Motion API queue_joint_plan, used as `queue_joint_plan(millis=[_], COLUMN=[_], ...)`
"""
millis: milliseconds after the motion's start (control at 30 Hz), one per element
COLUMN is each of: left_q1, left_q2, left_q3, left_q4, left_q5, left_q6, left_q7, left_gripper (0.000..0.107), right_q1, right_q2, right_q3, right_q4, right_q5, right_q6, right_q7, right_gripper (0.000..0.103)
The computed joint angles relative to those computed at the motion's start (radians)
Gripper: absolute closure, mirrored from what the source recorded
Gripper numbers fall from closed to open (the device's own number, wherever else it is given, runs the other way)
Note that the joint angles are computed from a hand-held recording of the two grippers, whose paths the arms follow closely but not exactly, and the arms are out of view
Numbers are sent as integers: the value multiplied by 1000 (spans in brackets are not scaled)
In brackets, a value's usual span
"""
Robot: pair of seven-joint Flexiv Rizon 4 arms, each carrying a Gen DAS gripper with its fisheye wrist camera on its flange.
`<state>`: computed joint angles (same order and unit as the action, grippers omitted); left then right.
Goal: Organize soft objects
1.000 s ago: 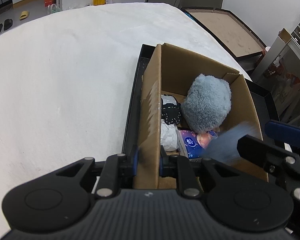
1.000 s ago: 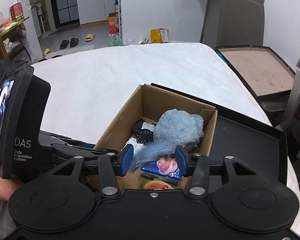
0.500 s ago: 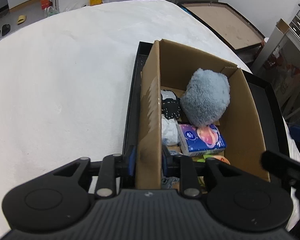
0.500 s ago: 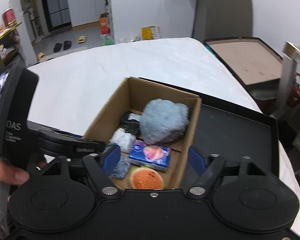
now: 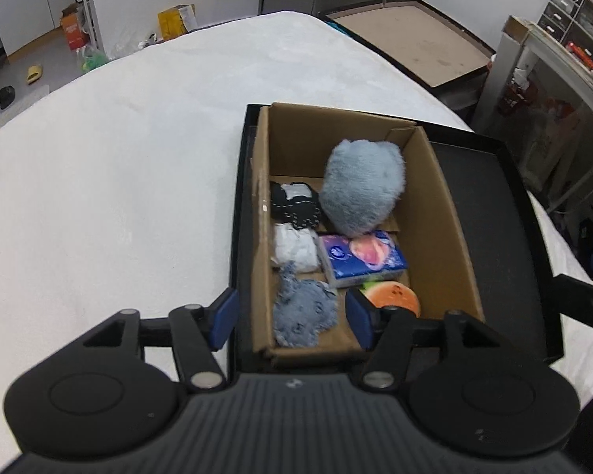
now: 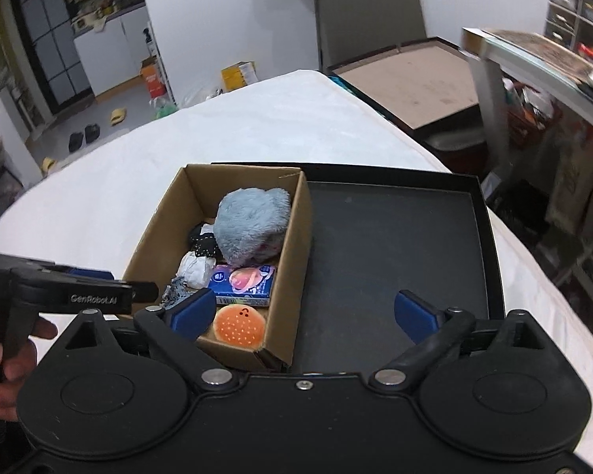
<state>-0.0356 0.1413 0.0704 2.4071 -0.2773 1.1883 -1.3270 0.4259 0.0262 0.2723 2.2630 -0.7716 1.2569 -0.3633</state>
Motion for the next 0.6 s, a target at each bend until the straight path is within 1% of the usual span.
queue_joint_plan(millis=[33,67,133,167,233,300,367,467,533,600], left_q1=[7,18,28,27,17,13,12,7,10,2], left_q2=[14,30,60,72,101,131,163,206,230,251], left_q3=[-4,-12,-22,-22,-16,-16,-19,-20,-27,-26], left_q4=[-2,-6,-12,-13,-12,-13,-13,-14,-19,-21], left_q5=[30,75,139,149,143,148,161,162,177,177], left_q6=[-9,-18,-36,-45,-68,-96,-117,-151,-185,-209], left_q7=[-21,-52,-88,-99,-102,-114,-130,-150,-172,-174], left_gripper=[48,47,36,35,31,26,23,20,16,15], right_q1=[-4,-8,-16,-19,-32,-45,-54,-61,-63,-63], right_q2=[9,18,40,50,74,93,114,147,167,185], right_q3=[0,0,5,9,14,16,22,36,46,53], right_q4=[7,15,26,31,45,62,74,83,85,87], right_q5=[-4,-14,-14,-13,-10,11,40,72,94,124], right_q6=[5,8,-6,-16,-17,6,22,18,14,10], right_q7=[11,25,39,46,73,86,81,62,49,35], right_gripper=[0,0,0,0,0,0,0,0,0,0])
